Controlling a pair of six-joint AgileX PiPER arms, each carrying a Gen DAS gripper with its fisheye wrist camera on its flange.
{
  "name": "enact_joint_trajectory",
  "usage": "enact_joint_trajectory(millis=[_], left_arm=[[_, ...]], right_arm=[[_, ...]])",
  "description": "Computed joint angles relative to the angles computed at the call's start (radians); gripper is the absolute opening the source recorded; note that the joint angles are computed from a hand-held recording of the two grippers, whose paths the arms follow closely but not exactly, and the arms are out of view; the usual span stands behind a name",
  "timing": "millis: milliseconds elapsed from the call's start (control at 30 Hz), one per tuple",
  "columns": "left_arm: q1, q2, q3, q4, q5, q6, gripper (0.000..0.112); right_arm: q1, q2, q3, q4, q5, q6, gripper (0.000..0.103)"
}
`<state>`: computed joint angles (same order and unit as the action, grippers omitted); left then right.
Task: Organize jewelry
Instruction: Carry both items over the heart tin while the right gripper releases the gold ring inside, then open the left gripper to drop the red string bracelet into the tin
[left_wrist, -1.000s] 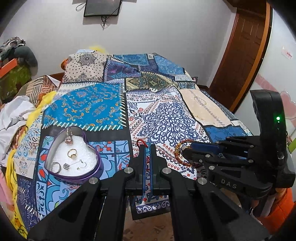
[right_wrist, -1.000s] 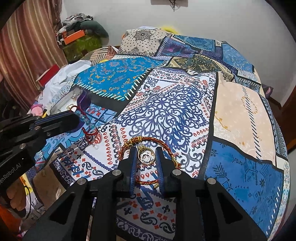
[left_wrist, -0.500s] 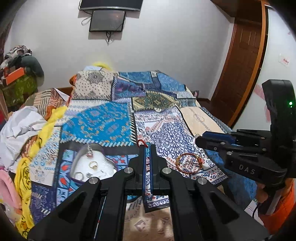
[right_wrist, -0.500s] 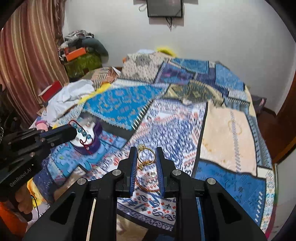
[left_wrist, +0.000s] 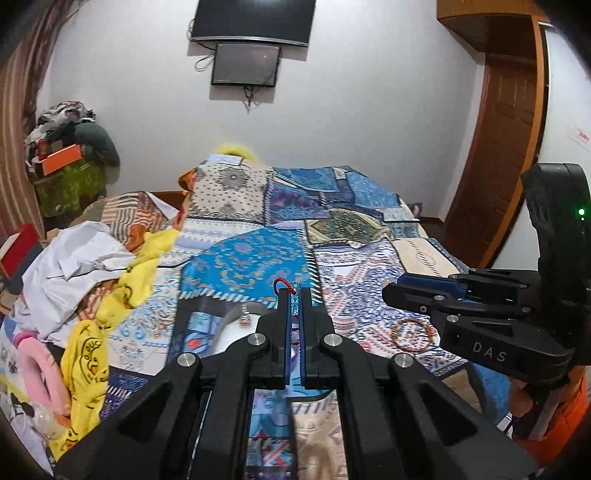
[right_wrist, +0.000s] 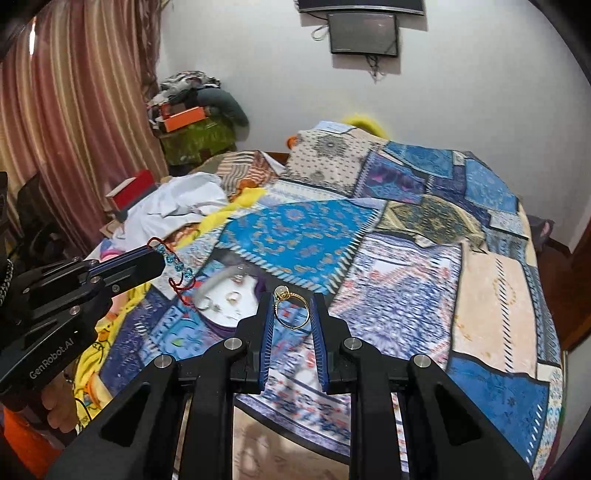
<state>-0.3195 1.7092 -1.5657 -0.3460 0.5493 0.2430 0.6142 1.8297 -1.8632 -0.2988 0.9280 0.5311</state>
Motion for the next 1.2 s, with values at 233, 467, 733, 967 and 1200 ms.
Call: enact_joint_trajectory(millis=[233,467,733,967,1200], left_arm=[[0.063,0.013,0.021,-0.047,-0.005,0.042,0.001],[0.099,0.076,0.003,-0.117,0.011,0.097,0.001],[0.116,0.159,-0.056,-0.18,0.037,0.161,0.001],[0.134,0.243,-0.12,-0.217,0.084,0.192,0.001],[0.146,0.289,-0.142,-0.239,0.107,0.216,0.001]], right_arm=[[0.013,0.106,-0.127,0.059,0.017,-0.055,0.018],[0.01,0.211,-0.249,0.114,0.069,-0.104,0.018],[0.004,0.35,-0.414,0.168,0.158,-0.154,0.018],[-0.007,0.442,-0.527,0.206,0.229,-0.171,0.018],[-0.007,0.506,-0.623,0.221,0.287,-0.182,0.018]])
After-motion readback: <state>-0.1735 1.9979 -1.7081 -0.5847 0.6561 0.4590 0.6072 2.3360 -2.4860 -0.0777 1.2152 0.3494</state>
